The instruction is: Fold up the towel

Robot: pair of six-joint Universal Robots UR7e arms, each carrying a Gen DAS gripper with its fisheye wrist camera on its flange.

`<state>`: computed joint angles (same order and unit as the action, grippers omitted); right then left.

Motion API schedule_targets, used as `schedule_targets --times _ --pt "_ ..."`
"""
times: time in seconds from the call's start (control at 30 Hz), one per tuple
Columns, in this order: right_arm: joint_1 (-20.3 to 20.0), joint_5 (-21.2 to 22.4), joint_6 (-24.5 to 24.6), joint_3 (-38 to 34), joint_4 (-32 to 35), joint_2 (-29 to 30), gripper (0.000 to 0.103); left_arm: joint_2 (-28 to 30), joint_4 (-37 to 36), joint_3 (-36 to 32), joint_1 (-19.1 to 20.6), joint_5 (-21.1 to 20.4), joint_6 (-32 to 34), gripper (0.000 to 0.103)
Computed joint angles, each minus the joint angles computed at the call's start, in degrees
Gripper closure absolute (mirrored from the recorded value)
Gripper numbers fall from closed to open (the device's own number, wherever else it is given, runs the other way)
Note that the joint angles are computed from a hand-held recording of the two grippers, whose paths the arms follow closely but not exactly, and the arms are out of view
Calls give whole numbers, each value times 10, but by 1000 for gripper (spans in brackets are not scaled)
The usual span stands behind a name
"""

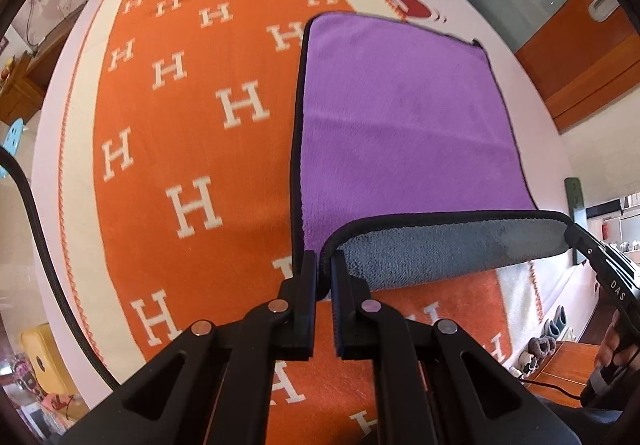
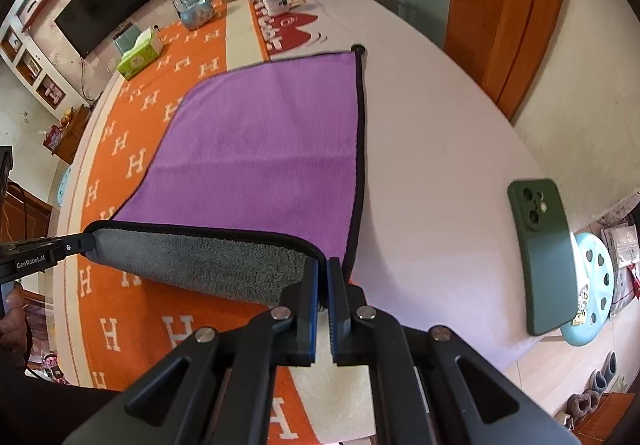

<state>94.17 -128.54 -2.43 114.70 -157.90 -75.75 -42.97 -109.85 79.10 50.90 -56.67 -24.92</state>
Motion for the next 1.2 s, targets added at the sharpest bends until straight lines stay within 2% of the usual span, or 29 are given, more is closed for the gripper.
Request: schedule_targets --times 0.2,0.6,0.77,0.9,1.0,1.2 --pt "11 2 -31 -34 -6 6 99 6 -13 -30 -7 13 17 99" --pt "18 20 -121 -134 -66 59 99 70 -52 -156 -8 39 94 99" --pt "12 34 -165 -179 -115 94 99 98 -123 -189 -6 53 142 99" --pt "8 42 -228 -203 -189 127 99 126 -169 -215 1 57 167 99" --pt "-3 60 -249 -218 -214 145 99 152 -200 -235 7 71 180 99" --pt "-21 72 -314 -235 -262 179 99 176 -312 -228 20 68 201 99"
